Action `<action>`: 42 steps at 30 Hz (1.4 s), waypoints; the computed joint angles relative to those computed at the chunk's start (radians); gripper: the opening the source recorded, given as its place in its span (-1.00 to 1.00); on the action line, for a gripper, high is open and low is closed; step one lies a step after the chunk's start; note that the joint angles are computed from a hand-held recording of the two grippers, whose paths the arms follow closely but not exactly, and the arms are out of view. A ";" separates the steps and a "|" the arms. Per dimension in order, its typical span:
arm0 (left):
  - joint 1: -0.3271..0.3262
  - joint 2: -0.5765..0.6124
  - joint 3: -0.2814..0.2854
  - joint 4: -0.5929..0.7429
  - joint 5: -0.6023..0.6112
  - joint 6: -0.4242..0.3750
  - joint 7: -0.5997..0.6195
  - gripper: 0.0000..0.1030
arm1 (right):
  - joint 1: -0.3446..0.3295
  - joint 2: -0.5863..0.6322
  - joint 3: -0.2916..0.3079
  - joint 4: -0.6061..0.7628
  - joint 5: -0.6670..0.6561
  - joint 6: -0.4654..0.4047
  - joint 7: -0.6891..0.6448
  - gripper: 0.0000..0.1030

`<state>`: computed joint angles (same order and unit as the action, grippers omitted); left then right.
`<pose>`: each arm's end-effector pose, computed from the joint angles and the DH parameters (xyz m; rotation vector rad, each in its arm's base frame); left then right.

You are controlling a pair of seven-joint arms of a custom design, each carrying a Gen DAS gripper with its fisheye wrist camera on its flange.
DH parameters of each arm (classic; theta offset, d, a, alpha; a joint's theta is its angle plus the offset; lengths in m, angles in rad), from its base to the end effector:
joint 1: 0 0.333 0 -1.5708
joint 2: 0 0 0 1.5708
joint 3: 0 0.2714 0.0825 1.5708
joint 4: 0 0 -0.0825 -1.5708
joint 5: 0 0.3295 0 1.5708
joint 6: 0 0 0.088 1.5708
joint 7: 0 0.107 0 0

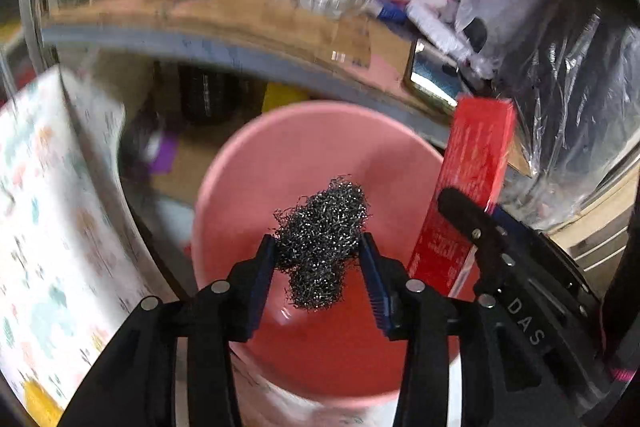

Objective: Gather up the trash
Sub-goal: 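Carry scrubber and red box over the pink bucket and open both tools, then grasp the red snack bag with the left tool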

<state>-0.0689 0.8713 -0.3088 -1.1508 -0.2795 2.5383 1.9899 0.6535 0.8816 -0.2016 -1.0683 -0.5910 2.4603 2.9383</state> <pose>0.6974 -0.1886 0.3414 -1.5448 2.4236 -1.0041 0.6278 0.3673 0.3531 -1.3391 2.0846 -0.7121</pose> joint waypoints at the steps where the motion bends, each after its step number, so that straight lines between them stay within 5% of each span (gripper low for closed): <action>1: -0.007 -0.029 0.006 -0.062 0.011 0.083 0.026 -0.03 | -0.006 -0.003 0.005 -0.010 0.007 0.014 0.005 -0.51; 4: -0.065 -0.103 0.072 -0.215 0.121 0.307 0.040 0.05 | -0.001 -0.007 -0.004 -0.023 0.007 0.017 0.030 -0.51; 6: -0.034 -0.120 0.028 -0.251 0.129 0.349 0.068 0.05 | 0.009 -0.018 -0.016 -0.042 -0.008 0.017 0.056 -0.50; 11: -0.014 -0.120 0.001 -0.243 0.132 0.330 0.066 0.09 | 0.002 -0.045 -0.011 -0.077 -0.021 0.037 0.072 -0.50; 15: 0.001 -0.135 -0.023 -0.293 0.136 0.403 0.098 0.12 | -0.001 -0.052 -0.005 -0.083 -0.032 0.033 0.065 -0.49; 22: 0.018 -0.151 -0.025 -0.319 0.130 0.416 0.064 0.27 | 0.006 -0.054 -0.004 -0.079 -0.048 0.032 0.057 -0.30; 31: 0.086 -0.186 -0.078 -0.382 0.098 0.463 0.070 0.30 | 0.026 -0.059 -0.012 -0.069 -0.081 0.032 0.070 -0.29; 34: 0.144 -0.226 -0.127 -0.452 0.064 0.499 0.090 0.30 | 0.034 -0.070 -0.009 -0.081 -0.093 0.049 0.076 -0.29; 42: 0.586 -0.414 -0.499 -0.855 -0.010 0.750 0.273 0.30 | 0.079 -0.090 -0.008 -0.114 -0.173 0.203 0.074 0.07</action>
